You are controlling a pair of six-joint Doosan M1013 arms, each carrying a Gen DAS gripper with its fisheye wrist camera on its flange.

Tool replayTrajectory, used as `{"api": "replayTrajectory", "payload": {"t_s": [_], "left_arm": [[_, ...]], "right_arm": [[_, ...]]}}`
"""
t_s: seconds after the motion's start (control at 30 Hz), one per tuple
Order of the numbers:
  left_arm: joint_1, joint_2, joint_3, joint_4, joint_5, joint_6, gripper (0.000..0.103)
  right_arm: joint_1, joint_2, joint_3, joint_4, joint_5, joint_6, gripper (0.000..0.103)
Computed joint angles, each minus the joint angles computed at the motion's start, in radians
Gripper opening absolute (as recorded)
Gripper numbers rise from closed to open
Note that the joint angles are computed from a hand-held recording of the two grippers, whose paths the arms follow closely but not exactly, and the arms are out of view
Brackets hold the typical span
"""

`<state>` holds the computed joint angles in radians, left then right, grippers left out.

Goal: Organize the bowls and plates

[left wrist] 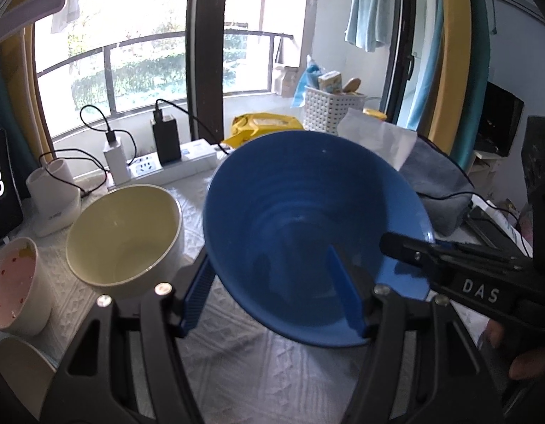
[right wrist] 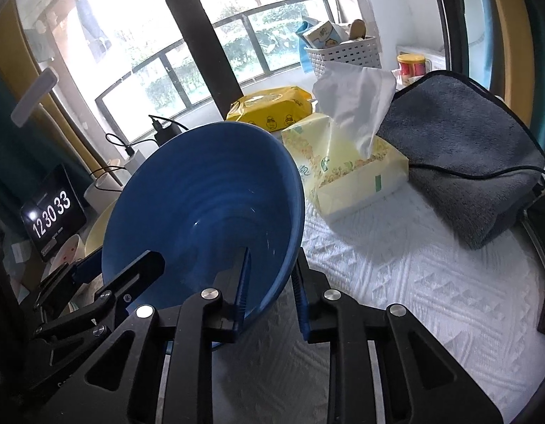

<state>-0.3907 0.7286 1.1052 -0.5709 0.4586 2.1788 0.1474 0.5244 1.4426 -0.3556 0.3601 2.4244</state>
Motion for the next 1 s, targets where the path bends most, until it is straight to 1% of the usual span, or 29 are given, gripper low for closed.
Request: {"api": "replayTrajectory", "payload": {"t_s": [0.27, 0.5, 1.0], "left_arm": [[0.009, -0.036, 0.055, -0.066, -0.013, 0.066, 0.064], [0.021, -0.063, 0.098, -0.108, -0.008, 0.106, 0.064], [0.043, -0.115, 0.176, -0.131, 0.003, 0.128, 0.064]], "right_arm": [[0.016, -0.025, 0.025, -0.042, 0.006, 0.042, 0.025], [0.036, -0.044, 0.049, -0.075, 0.011, 0.080, 0.025], [0.073, -0.064, 0.069, -0.086, 0.036, 0.091, 0.027]]}}
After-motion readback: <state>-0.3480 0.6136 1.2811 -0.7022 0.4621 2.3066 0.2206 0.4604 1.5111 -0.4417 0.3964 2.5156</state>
